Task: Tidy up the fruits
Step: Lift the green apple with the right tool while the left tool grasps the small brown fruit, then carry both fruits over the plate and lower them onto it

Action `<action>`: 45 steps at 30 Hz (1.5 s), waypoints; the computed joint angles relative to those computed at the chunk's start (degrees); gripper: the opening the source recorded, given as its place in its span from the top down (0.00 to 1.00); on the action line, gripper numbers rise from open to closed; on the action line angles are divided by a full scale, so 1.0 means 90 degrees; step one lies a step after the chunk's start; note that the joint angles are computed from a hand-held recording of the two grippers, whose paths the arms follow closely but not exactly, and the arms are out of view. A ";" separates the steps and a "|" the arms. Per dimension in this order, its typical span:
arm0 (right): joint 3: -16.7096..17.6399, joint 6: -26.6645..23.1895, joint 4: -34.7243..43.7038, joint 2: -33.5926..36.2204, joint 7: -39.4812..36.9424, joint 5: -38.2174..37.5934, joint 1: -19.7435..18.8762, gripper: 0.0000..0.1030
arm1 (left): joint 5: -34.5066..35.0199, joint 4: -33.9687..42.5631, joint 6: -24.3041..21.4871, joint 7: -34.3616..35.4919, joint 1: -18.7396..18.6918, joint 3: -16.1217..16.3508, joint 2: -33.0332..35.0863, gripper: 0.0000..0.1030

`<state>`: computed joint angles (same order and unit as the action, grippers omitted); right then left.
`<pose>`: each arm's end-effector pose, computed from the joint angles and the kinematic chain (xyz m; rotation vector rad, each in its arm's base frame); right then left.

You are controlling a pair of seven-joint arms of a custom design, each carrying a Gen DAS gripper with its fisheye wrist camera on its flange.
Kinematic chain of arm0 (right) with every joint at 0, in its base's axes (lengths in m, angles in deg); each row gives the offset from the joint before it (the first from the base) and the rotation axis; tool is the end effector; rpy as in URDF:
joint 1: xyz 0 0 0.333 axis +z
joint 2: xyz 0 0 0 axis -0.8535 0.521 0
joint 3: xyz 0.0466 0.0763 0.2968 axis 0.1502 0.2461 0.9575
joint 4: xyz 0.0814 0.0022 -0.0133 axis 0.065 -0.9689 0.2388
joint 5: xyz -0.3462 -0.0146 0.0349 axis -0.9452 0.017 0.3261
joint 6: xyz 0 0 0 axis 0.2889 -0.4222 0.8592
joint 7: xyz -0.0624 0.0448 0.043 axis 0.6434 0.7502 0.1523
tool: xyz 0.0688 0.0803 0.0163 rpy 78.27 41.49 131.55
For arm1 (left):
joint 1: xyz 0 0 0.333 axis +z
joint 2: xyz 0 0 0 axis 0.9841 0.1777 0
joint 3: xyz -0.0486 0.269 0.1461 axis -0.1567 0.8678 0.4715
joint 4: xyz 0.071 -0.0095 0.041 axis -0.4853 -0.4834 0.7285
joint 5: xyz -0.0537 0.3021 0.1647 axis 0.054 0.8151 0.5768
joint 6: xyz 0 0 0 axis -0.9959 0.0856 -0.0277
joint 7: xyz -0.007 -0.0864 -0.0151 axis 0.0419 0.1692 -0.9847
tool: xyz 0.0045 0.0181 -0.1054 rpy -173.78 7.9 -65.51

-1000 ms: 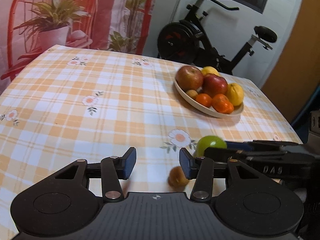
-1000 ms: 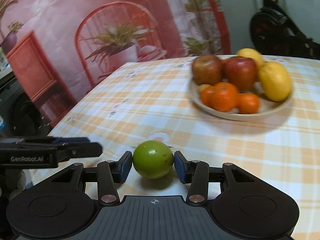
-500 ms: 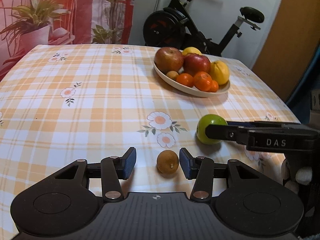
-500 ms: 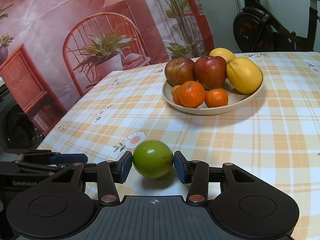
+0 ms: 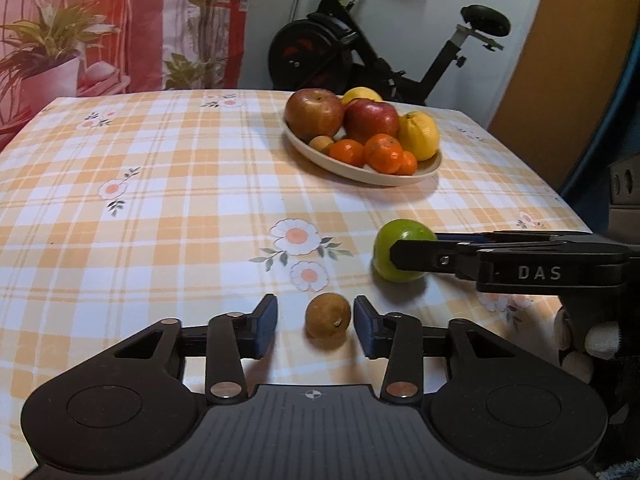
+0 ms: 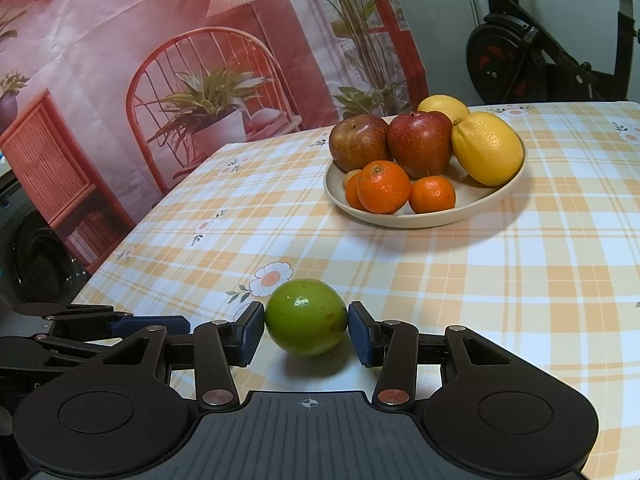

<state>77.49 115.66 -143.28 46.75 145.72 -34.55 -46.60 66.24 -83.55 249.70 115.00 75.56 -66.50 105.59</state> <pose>0.7162 0.2910 0.2663 -1.7773 1.3822 -0.2090 0.6713 -0.1527 0.2790 -1.7386 1.9445 -0.9478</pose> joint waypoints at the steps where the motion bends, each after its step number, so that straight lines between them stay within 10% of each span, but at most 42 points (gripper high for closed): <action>1: -0.0004 -0.0003 0.0003 0.0001 0.0000 0.0001 0.0002 0.59 | 0.0019 0.0022 0.0010 0.0022 0.0022 -0.0038 0.0025 0.60; 14: 0.0003 0.0011 -0.0009 0.0000 -0.0019 0.0013 -0.0003 0.59 | 0.0048 0.0102 -0.0121 0.0325 0.0237 -0.0378 0.0128 0.73; 30: 0.0133 0.0454 -0.0264 -0.0190 0.0027 -0.0075 -0.0138 0.59 | -0.0057 0.0155 0.0364 -0.0047 -0.0052 0.0145 -0.0021 0.73; 45: -0.0488 0.0467 0.1336 0.0338 0.0640 -0.0515 0.0088 0.59 | 0.0157 0.2175 0.0082 0.0094 -0.0250 0.0287 0.0639 0.72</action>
<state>73.09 119.86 -131.26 49.79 151.48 -39.18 -45.81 67.65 -63.98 250.43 115.85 73.31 -63.92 111.34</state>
